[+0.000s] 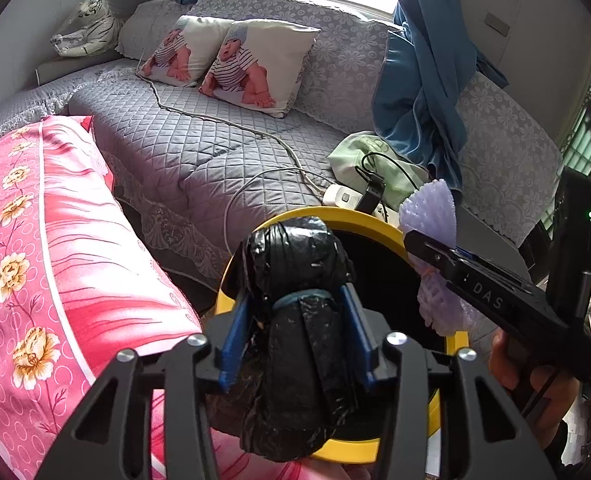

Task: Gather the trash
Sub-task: 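Open both grippers over the yellow bin to drop the bag and mesh, then grasp the white tissue with the left gripper while the right gripper grasps the blue glove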

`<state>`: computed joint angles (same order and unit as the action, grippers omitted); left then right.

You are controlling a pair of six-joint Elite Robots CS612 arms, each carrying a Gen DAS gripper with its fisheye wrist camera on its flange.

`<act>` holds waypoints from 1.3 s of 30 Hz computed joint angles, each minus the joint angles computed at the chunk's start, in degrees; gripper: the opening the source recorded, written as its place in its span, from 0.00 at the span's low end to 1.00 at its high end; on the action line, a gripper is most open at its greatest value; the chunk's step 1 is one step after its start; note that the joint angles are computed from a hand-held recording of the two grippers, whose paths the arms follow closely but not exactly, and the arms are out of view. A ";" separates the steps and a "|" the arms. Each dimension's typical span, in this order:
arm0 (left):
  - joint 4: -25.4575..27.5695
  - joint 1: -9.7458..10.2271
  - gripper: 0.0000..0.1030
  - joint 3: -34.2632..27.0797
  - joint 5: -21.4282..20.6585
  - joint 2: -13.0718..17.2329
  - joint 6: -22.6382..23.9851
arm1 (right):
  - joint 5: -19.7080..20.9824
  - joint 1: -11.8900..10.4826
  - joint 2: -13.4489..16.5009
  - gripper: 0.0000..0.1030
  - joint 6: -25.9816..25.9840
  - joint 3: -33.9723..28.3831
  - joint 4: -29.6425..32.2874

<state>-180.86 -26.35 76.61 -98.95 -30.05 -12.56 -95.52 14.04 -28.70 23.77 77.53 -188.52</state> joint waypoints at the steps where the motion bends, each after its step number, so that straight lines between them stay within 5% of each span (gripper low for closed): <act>1: -0.38 0.10 0.53 0.05 -0.18 0.01 -0.50 | -0.43 0.01 -0.04 0.27 0.26 0.07 -0.08; 4: -1.24 0.30 0.60 0.33 -0.31 -0.14 -1.53 | -1.27 -0.13 -0.21 0.38 1.52 0.50 -0.73; 14: -4.54 1.43 0.61 1.87 1.59 -1.38 -5.42 | -2.04 -0.46 -1.29 0.39 3.37 2.13 -2.31; 17: -6.07 2.01 0.61 3.15 2.24 -2.29 -6.25 | -1.95 -0.44 -1.50 0.55 3.31 2.25 -2.95; 22: -9.17 3.11 0.61 6.40 4.86 -4.41 -7.24 | -2.93 0.02 -2.02 0.55 2.63 2.39 -3.45; 31: -17.56 6.51 0.61 16.43 15.17 -9.73 -8.32 | -0.35 1.89 -2.26 0.55 -2.12 0.51 -3.71; 39: -21.64 10.56 0.61 26.52 25.27 -14.24 -11.52 | 5.38 5.82 -0.03 0.55 -10.46 -6.81 -0.10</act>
<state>-202.50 -15.78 103.13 -73.68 -44.29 -24.08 -90.14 19.86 -28.74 13.31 70.71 -188.61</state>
